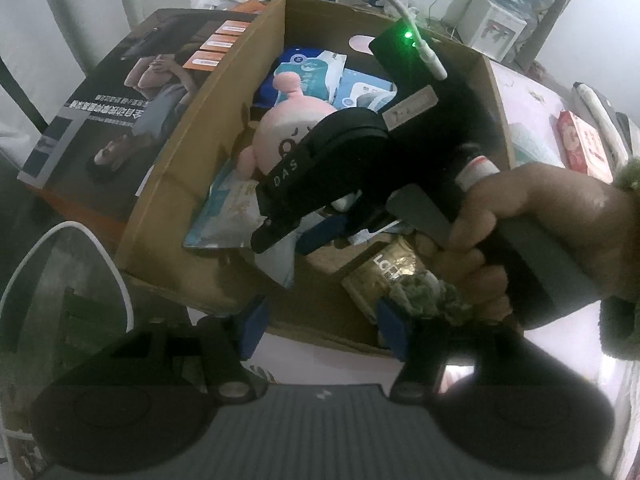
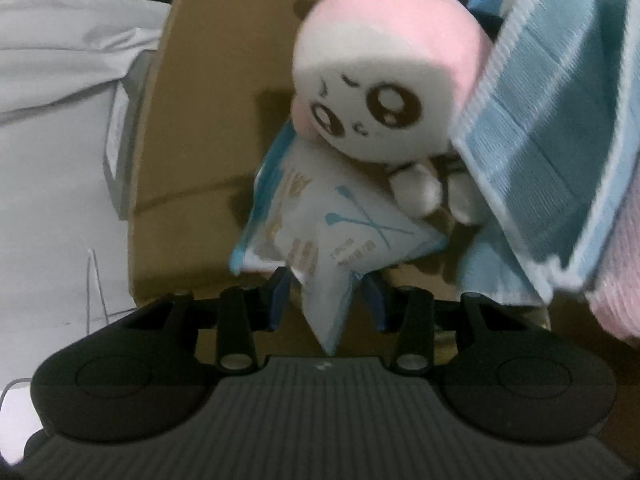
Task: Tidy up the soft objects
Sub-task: 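Lower the scrunchie into the box and open the right tool, then withdraw the right tool from the box toward the yogurt cup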
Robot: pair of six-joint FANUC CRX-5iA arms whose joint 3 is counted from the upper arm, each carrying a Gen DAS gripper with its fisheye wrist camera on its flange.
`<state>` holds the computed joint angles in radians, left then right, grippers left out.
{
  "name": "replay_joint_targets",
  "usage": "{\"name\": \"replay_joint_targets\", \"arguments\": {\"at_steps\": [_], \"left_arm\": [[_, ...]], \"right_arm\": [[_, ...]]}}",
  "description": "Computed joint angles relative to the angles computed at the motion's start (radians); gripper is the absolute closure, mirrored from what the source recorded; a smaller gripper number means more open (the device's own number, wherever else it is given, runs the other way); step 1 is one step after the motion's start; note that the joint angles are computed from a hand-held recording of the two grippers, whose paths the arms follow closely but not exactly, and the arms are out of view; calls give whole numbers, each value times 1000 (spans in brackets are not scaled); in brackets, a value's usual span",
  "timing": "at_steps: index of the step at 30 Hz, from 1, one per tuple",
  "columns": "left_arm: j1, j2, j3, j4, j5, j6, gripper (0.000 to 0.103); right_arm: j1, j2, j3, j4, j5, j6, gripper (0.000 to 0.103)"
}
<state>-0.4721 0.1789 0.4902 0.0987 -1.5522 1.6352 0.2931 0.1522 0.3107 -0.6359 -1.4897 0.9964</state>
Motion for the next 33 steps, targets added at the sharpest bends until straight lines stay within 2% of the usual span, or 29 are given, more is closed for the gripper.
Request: {"name": "replay_joint_targets", "arguments": {"at_steps": [5,9,13,16,21,24,28,33], "left_arm": [[5,2,-1,10,0,0,42],[4,4,2,8,-2,-2,41],[4,9,9,4,-5,-5,41],[0,12,13,0,-9,-2,41],[-7,17,20,-6,-11,0,40],[-12,18,27,-8,-10,9,40],[-23,20,40,-8,1,42,35],[-79,43,88,-42,21,102,31]], "right_arm": [[-6,-5,23,22,-61,19,62],[34,-5,41,131,-147,53,62],[68,-6,11,184,-185,50,62],[48,-18,-10,125,-188,16,62],[71,-15,-4,126,-199,17,62],[46,-24,0,107,-162,24,61],[7,-101,-33,85,-53,33,58],[-134,-216,-100,7,67,94,51]]}}
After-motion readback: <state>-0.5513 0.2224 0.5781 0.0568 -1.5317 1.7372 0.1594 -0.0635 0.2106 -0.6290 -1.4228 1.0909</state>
